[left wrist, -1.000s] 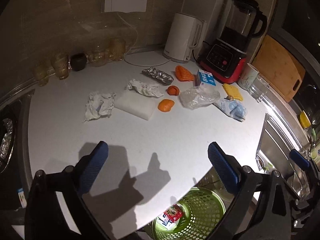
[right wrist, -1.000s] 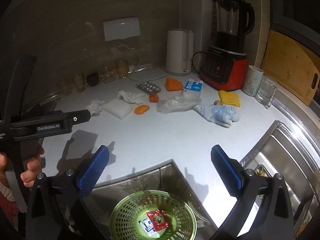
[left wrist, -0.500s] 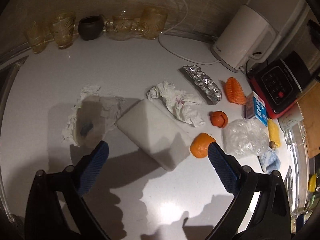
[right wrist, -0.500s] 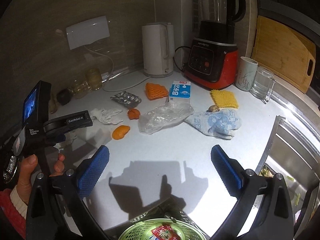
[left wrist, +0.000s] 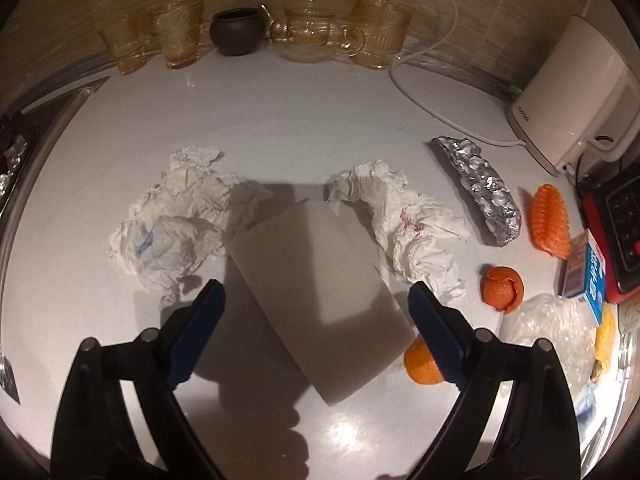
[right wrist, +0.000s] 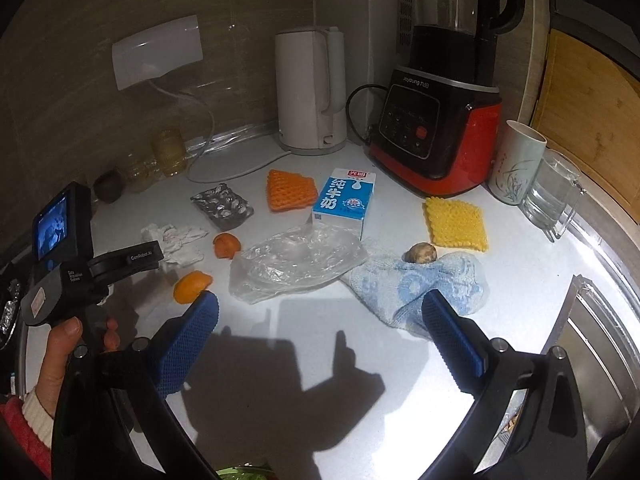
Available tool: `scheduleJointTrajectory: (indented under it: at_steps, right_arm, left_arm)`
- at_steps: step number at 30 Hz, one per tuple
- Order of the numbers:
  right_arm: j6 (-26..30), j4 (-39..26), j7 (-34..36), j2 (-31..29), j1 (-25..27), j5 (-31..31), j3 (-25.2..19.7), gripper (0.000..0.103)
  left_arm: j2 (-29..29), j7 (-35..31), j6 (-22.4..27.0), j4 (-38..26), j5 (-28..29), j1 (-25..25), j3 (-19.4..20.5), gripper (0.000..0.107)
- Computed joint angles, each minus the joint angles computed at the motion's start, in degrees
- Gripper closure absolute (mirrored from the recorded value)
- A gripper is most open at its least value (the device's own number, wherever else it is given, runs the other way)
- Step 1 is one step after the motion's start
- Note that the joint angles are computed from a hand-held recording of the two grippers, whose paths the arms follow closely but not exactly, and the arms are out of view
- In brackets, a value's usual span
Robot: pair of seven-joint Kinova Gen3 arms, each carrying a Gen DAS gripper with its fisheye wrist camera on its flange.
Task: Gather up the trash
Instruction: 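Move the left gripper to the white foam block and close on it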
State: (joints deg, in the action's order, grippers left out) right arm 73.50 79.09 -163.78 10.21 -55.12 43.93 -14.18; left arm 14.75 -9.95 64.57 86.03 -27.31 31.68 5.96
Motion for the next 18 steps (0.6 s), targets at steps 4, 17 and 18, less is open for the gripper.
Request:
scheduleJointTrajectory:
  at_steps: [4,17,18]
  right_arm:
    - [-1.6,1.1,2.2,-0.8,1.7,-0.8,0.3,0.002]
    - [-4.5,4.2,3.0,-2.6,5.1,-1.7,0.0,0.002]
    - [-4.6,4.2,3.0,-2.5,5.4,-2.0,0.0,0.002]
  left_arm:
    - [1.7,1.2,2.0,-1.5,-0.1,0.7,-0.3,0.028]
    - [1.3,3.1,0.8,0.0,-2.4,2.2,-0.6,0.039]
    - [0.9,2.9,0.1,0.7,-2.5,2.1,-0.5,0.039]
